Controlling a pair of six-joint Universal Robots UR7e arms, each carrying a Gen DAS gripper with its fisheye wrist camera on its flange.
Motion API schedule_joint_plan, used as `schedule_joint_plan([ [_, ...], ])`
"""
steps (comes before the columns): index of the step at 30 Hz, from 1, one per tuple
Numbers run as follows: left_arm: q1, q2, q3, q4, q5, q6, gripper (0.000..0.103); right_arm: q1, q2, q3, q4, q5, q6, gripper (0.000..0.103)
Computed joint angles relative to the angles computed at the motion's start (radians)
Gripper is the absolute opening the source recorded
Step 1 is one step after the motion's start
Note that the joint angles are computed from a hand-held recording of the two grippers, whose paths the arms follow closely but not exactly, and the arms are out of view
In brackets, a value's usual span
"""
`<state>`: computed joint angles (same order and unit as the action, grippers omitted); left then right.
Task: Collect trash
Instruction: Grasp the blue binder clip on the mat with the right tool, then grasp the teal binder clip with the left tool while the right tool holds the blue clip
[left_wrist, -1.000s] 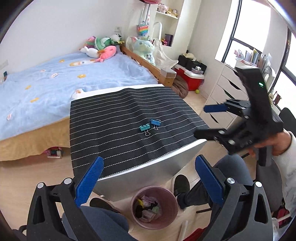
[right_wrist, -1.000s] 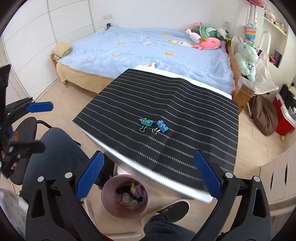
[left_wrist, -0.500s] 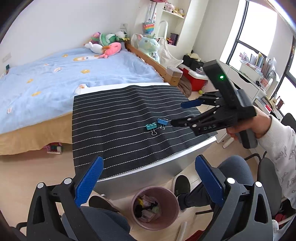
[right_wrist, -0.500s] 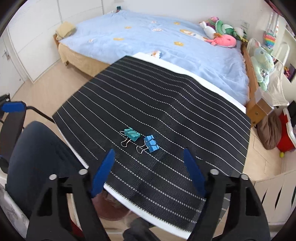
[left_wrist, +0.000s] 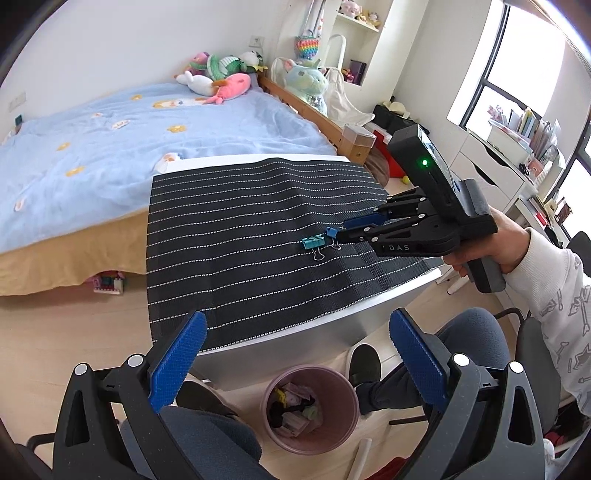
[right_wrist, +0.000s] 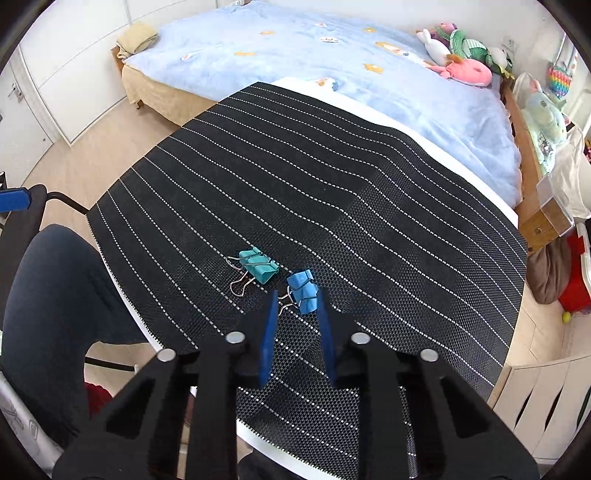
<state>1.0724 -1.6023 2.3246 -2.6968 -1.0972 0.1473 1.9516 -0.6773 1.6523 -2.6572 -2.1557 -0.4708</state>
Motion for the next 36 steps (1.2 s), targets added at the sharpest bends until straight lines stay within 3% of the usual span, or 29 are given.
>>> schedule_joint_plan([
  [8, 0.005, 0.009, -0.006, 0.004, -0.006, 0.000, 0.095, 0.001, -0.004, 0.008, -0.034, 0.012, 0.002, 0.001],
  [16, 0.001, 0.025, -0.013, -0.004, -0.007, 0.019, 0.095, 0.005, -0.033, 0.031, -0.052, 0.009, 0.061, 0.001],
  [24, 0.001, 0.088, -0.064, -0.022, -0.030, 0.074, 0.095, 0.003, -0.108, 0.096, -0.059, 0.076, 0.149, 0.001],
  [36, 0.005, 0.226, -0.172, -0.027, -0.007, 0.213, 0.095, -0.004, -0.175, 0.172, -0.093, 0.103, 0.182, 0.001],
])
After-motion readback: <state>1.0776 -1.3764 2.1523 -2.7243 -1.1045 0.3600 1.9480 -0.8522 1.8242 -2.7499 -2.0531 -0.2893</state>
